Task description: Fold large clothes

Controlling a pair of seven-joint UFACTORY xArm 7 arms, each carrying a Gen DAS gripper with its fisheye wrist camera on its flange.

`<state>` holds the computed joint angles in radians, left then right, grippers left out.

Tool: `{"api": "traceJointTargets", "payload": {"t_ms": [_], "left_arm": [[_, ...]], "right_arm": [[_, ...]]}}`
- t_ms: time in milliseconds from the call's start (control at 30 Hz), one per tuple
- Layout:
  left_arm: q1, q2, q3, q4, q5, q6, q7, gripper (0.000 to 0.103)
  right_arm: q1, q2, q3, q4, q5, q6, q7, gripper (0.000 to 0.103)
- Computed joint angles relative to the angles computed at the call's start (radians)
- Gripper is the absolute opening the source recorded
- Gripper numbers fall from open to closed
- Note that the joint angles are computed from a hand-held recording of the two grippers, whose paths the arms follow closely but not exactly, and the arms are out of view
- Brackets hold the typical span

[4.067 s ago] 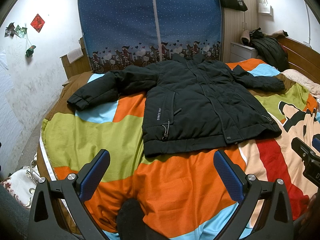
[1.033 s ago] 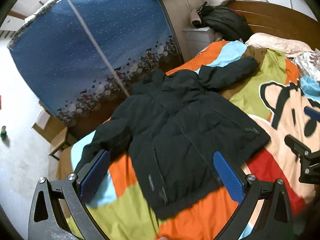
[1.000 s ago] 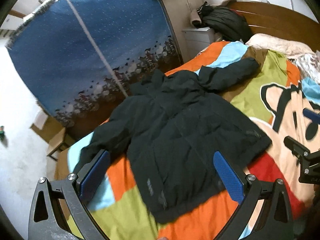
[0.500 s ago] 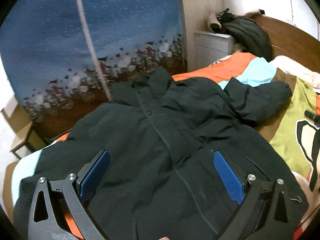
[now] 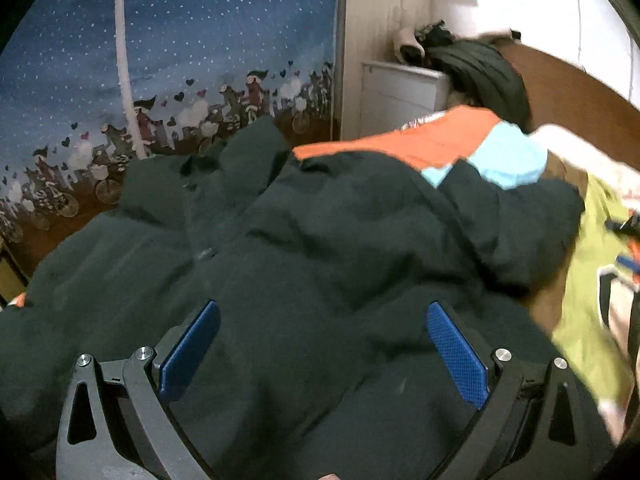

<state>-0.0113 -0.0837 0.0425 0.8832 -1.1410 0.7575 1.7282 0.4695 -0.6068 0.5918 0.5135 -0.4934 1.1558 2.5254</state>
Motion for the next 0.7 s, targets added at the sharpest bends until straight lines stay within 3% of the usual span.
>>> {"api": "traceJointTargets", "payload": {"t_ms": [133,200,300,367,433,500,533,600,700], "left_arm": [[-0.062,-0.004,-0.055,0.002,-0.064,-0.1,-0.043,0.102],[-0.106,0.021,-0.095,0.012,-0.046,-0.205,-0.113,0.102],[-0.157,0.089,-0.133,0.03,-0.039,-0.353,-0.157,0.102],[-0.172,0.142,-0.15,0.046,-0.101,-0.436,-0.1,0.102],[-0.168,0.194,-0.17,0.063,-0.164,-0.483,-0.042,0.102],[-0.156,0.227,-0.184,0.076,-0.209,-0.494,-0.003,0.102],[-0.156,0.237,-0.189,0.08,-0.2,-0.503,-0.014,0.102],[-0.16,0.262,-0.196,0.084,-0.122,-0.522,-0.088,0.102],[-0.165,0.299,-0.198,0.091,0.042,-0.555,-0.227,0.102]], "right_arm": [[-0.02,-0.129,-0.057,-0.164,-0.005,-0.101,0.061,0.103],[-0.031,-0.183,-0.083,-0.222,-0.003,-0.143,0.043,0.101],[-0.075,-0.269,-0.093,-0.308,-0.017,-0.215,0.045,0.09],[-0.115,-0.321,-0.08,-0.362,-0.035,-0.272,0.071,0.083],[-0.146,-0.352,-0.089,-0.411,-0.027,-0.337,0.088,0.065],[-0.17,-0.359,-0.094,-0.438,-0.005,-0.387,0.096,0.055],[-0.181,-0.368,-0.077,-0.449,0.0,-0.407,0.117,0.042],[-0.19,-0.398,-0.062,-0.462,-0.002,-0.419,0.11,0.019],[-0.179,-0.402,-0.057,-0.412,0.008,-0.345,0.024,0.009]]}}
